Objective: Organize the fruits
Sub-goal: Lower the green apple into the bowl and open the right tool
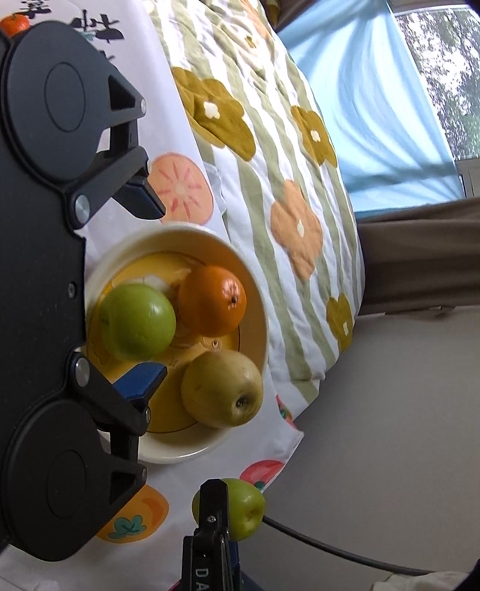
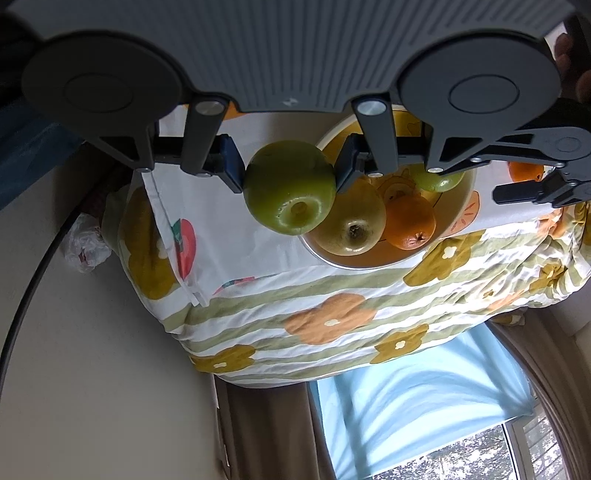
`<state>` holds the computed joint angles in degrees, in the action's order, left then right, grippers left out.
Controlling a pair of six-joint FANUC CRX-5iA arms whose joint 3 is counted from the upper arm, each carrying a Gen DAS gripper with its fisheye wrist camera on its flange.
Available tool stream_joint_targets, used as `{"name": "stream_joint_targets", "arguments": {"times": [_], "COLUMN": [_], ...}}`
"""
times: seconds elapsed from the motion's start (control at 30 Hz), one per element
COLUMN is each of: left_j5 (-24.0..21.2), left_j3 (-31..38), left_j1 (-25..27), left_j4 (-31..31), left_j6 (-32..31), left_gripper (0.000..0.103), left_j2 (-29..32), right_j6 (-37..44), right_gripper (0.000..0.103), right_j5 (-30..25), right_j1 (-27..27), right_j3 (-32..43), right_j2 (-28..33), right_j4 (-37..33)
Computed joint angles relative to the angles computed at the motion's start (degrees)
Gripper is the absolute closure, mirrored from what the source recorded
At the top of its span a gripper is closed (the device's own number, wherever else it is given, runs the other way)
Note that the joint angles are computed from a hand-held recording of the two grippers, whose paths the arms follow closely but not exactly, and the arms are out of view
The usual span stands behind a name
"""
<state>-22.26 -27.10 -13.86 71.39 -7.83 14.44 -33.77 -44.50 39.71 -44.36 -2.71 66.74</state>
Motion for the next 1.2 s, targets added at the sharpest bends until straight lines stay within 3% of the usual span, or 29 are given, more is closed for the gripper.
{"name": "stream_joint_targets", "arguments": {"times": [0.2,0.47,0.8,0.87,0.93,1.2], "left_j5": [0.43,1.98,4.05,3.99,4.27,5.19], "left_j3": [-2.34,-4.6,-6.27,-6.47,-6.87,-8.49], "left_j1": [0.91,2.06,2.61,2.71,2.42,1.78], "left_j4": [2.65,1.02,4.88,5.52,7.17,10.55], "left_j6": [-1.99,-2.41,-5.99,-6.43,-7.79,-9.71], "left_gripper": [0.012,0.012,0.011,0.011,0.011,0.01], "left_j2": [-2.25,-3.75,-4.71,-4.87,-5.15,-6.78], "right_j6": [1.47,-1.19,-2.45,-6.22,-9.35,-12.17], "right_gripper": [0.036,0.036,0.035,0.029,0.002,0.0], "right_j5": [3.79,12.25,16.78,16.53,15.02,10.92], "right_j1": [-1.35,-5.02,-7.23,-7.86,-7.98,-6.18], "right_j3": [0.92,2.37,2.15,1.19,0.22,-1.95], "right_j2": [1.11,5.18,7.1,6.62,5.96,3.6], "right_j4": [1.43,7.25,11.85,16.17,19.73,16.92]}}
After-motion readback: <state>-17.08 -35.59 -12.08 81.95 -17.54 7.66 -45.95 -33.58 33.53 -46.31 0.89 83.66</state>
